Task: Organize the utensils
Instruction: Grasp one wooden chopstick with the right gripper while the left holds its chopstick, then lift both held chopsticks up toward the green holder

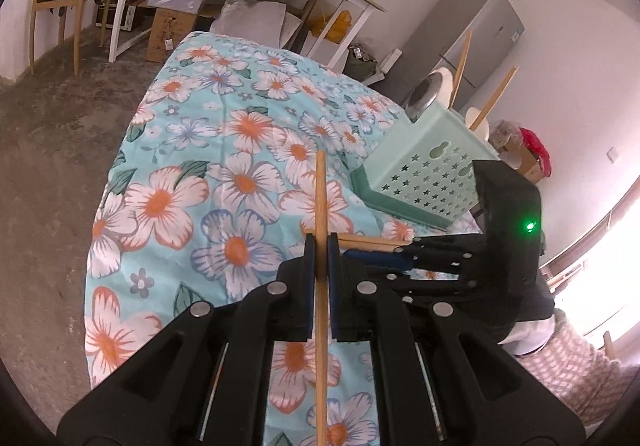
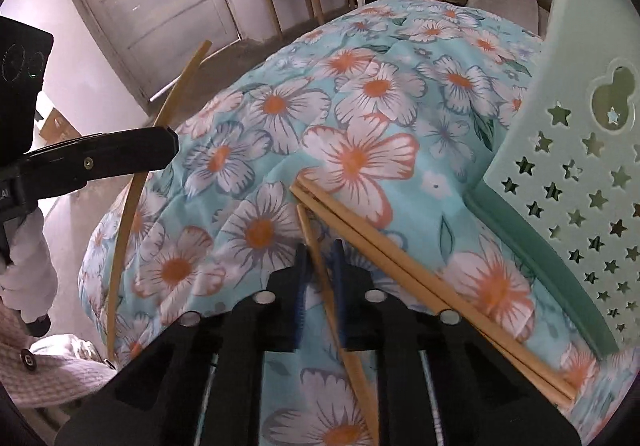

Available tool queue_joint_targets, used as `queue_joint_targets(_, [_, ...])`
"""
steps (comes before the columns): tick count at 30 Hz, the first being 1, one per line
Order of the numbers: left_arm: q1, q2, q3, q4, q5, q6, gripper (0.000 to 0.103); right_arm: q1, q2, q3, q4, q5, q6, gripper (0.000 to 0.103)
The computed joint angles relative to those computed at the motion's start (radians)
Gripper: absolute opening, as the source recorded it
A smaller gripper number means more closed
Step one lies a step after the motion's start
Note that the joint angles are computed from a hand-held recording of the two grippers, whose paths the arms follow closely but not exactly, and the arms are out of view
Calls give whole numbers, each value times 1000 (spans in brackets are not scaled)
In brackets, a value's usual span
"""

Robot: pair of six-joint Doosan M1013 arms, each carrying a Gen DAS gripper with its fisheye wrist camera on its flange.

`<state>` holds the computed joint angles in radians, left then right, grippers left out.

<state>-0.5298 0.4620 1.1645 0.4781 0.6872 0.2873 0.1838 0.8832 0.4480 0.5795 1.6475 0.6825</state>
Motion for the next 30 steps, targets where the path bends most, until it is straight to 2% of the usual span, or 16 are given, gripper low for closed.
queue_joint_targets(2, [0, 0, -4, 8, -5, -1, 5, -5, -3, 0, 17, -7, 5, 7])
queue_joint_targets(11, [-7, 17, -64, 100, -45, -16, 5, -76, -26, -26, 176, -99, 86, 6])
queue_joint_targets(16, [-12, 27, -93, 190, -94, -66, 5, -122, -56, -9, 293, -211, 144, 6])
queue_joint_targets(19, [-14, 39, -109, 257, -117, -112, 5, -142, -94, 53, 344, -297, 136, 6])
queue_joint_targets(21, [-16, 49, -120, 283, -123, -123, 5, -153, -110, 87, 361, -327, 132, 6])
queue_joint_targets(30, [-34, 89, -188, 181, -19, 82, 5, -190, -137, 154, 403, -350, 132, 6])
